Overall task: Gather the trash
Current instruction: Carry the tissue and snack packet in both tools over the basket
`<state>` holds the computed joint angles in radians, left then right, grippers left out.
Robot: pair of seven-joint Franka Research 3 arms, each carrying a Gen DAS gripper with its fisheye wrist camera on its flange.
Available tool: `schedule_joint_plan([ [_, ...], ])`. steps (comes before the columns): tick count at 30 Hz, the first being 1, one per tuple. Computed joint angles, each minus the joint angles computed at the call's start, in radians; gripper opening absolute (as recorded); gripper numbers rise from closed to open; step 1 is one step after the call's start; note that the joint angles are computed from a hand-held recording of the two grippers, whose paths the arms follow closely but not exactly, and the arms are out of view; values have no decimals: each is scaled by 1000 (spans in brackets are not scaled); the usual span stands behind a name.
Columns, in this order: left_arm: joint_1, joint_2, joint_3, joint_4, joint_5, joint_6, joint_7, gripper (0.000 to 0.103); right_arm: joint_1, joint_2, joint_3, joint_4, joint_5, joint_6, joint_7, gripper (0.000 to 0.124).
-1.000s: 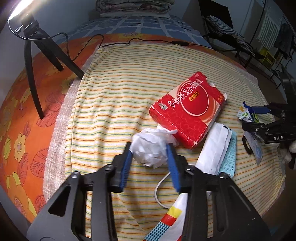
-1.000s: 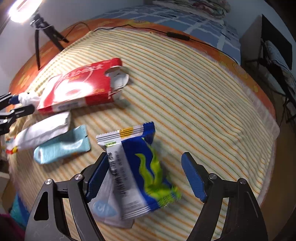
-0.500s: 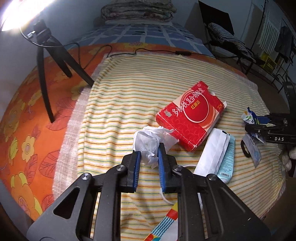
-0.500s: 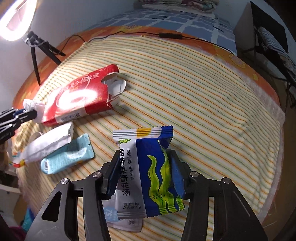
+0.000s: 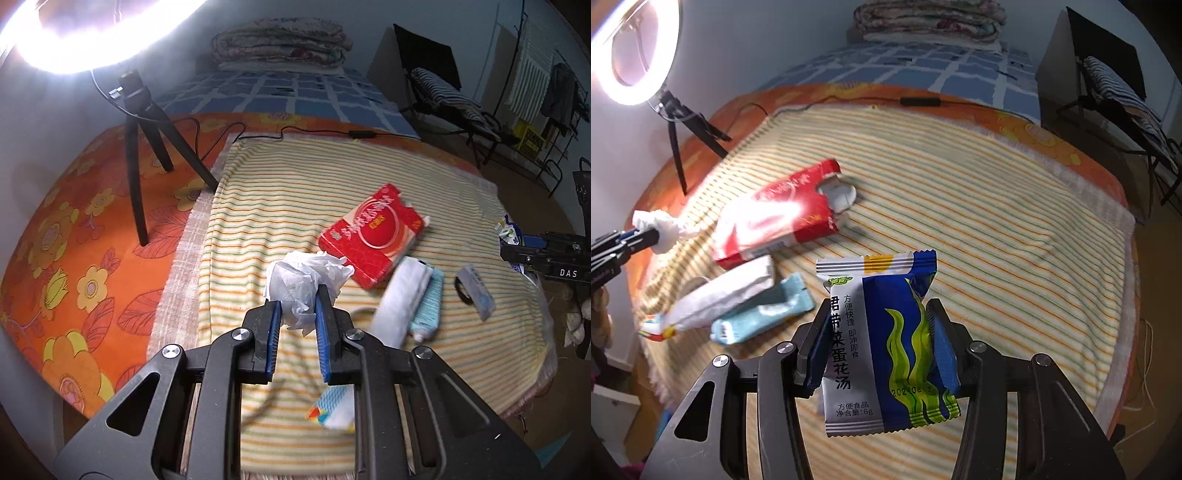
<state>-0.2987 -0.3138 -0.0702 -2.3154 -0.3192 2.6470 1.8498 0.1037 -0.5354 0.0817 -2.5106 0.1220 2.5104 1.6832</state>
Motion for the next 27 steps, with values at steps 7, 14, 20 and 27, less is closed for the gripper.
schedule_joint_plan([
  [7,-37,-151,43,-90,-51,-58,49,16,31,-136,31,-35,31,-37,52,48],
  [14,-73,-305,75,-191,-51,-135,72,16,89,-268,76,-77,66,-83,119,48],
  [20,-92,-424,90,-274,-50,-216,54,16,150,-371,123,-127,102,-112,196,48],
  [27,-110,-544,99,-369,-40,-291,22,16,232,-473,176,-182,129,-170,292,48],
])
